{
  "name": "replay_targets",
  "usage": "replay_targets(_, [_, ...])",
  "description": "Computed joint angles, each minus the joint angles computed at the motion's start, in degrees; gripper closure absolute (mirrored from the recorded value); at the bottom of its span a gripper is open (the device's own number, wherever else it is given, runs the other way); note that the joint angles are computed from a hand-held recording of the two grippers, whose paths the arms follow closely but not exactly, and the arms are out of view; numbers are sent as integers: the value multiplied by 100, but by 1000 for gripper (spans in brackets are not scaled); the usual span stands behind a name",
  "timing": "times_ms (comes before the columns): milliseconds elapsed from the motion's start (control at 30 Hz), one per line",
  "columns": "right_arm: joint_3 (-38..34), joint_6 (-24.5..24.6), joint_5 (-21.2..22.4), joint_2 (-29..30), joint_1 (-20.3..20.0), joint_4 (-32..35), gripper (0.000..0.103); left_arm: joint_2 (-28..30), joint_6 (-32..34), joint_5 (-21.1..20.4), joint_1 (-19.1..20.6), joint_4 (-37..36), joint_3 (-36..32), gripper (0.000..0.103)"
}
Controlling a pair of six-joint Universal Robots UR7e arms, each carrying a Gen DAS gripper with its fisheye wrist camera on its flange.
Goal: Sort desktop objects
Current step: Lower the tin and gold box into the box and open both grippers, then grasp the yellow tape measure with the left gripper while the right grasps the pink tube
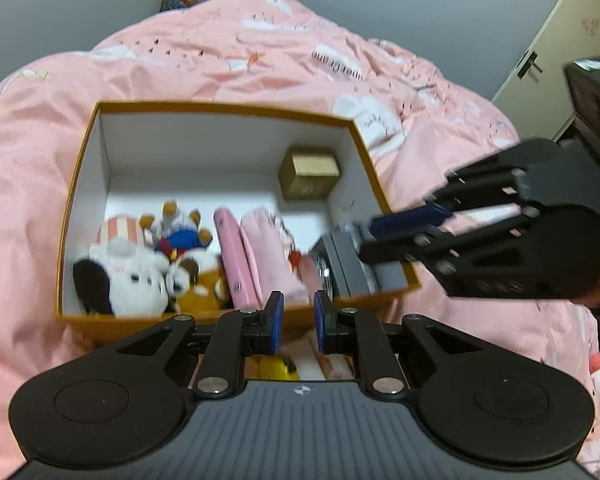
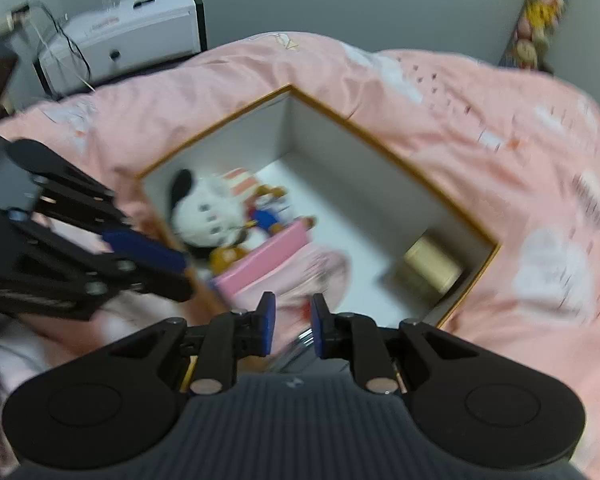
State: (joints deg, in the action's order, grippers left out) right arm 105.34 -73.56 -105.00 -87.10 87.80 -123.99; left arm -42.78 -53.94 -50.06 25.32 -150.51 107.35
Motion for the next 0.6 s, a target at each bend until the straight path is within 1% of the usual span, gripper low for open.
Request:
replay_targets(67, [54,155,-62,-166,-57,352,84,7,-104,-94,-15,203,-11,85])
replay_targets(200, [312,40,-238,-463,-167,358,84,107,-131,-364,23,256,1,83])
replay_targets(300, [306,293,-413,-505,-307,472,84,185,-123,-495,32,303,21,82])
replay_targets(333, [289,442,-479,-497,-362,524,84,217,-106,-558,40,297,16,82])
replay_targets(433, [146,1130,-649,-401,-540,847,84,289,-76,-752,92,143,31,82])
replay_targets(467, [103,1385,-676,-353,-598,935,84,311,-102,-784,108,124,30,82])
replay_targets(567, [24,1892,-747,-222,-697,1028,83,363,-175,-781,139,201,27,80])
replay_targets(600, [-15,2049,-752,-168,-723,1073,81,374,-204,-784,154,218,32,79])
